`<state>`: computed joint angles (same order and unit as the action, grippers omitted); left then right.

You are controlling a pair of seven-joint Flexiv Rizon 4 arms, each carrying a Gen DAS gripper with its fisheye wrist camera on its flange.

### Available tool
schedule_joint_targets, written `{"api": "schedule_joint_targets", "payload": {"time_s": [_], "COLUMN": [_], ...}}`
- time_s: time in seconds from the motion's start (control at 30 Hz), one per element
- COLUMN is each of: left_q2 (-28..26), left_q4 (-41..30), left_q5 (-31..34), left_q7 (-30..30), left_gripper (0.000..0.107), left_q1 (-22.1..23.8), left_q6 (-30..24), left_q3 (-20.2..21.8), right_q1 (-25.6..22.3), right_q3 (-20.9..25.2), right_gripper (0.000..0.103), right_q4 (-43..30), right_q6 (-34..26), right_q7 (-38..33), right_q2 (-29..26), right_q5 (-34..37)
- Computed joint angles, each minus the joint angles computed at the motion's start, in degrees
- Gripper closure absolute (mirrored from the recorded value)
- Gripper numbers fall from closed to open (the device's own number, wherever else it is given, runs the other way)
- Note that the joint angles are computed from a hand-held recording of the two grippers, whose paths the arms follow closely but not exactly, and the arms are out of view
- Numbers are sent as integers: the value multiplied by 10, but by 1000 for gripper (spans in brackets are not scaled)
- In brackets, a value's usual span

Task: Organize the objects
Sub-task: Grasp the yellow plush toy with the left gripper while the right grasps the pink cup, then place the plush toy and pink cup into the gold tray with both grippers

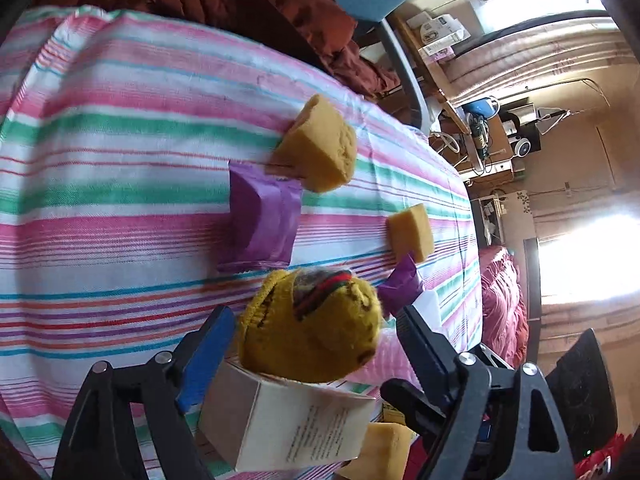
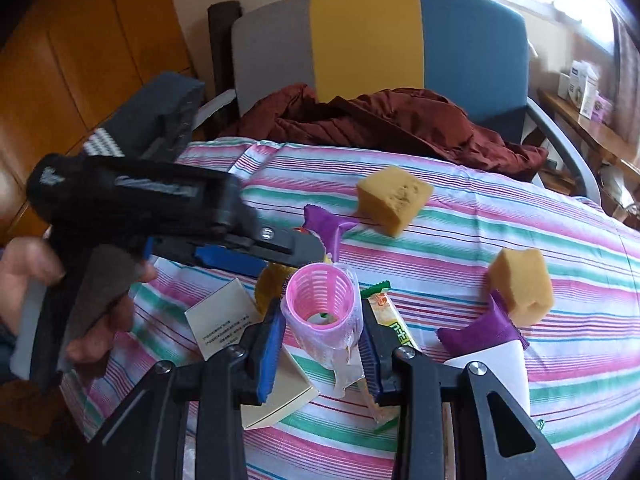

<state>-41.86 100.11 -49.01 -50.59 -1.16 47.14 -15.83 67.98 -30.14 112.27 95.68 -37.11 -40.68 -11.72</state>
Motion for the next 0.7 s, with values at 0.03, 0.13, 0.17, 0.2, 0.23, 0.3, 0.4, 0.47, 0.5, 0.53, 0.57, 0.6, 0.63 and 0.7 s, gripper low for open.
{"api": "schedule_joint_targets", "payload": {"time_s": [0.03,0.13,0.17,0.2,0.23,0.3,0.4,0.47,0.5,0.53,0.57,0.6,0.63,0.7], "left_q2": [-7,-16,-18,-19,-19,-10,4,15,14,19,27,29,35,56], "left_q4": [-6,-16,-14,-11,-7,10,35,44,42,46,52,54,58,77], "left_q5": [3,17,9,-2,-11,-36,-84,-103,-108,-113,-116,-120,-126,-151], "left_q7": [-11,-32,-31,-22,-12,21,71,90,94,99,108,114,118,145], "left_gripper": [22,27,32,44,47,57,67,70,71,72,72,72,72,72], "left_q1": [-1,2,8,17,19,23,25,16,15,11,6,7,12,16], "left_q6": [-6,-28,-35,-47,-48,-28,5,36,40,54,77,80,75,85], "left_q3": [3,9,3,-5,-9,-17,-27,-24,-22,-18,-14,-15,-17,-19], "right_q1": [0,-3,-5,-5,-5,-3,8,23,26,30,42,43,35,38], "right_q3": [-1,3,5,5,4,1,-17,-38,-42,-47,-63,-67,-61,-70], "right_gripper": [68,68,68,68,68,68,68,68,68,68,68,68,68,68], "right_q4": [-1,-3,-6,-8,-9,-9,-3,2,2,3,6,9,13,23], "right_q6": [0,-2,-8,-15,-22,-31,-27,-31,-34,-38,-50,-55,-47,-22], "right_q7": [0,-3,-4,-4,-2,5,21,31,36,42,51,60,69,80], "right_q2": [-1,-2,-2,-3,-3,-4,-5,-8,-8,-8,-10,-9,-6,-4], "right_q5": [0,-2,-5,-9,-14,-24,-34,-37,-37,-37,-40,-42,-40,-35]}}
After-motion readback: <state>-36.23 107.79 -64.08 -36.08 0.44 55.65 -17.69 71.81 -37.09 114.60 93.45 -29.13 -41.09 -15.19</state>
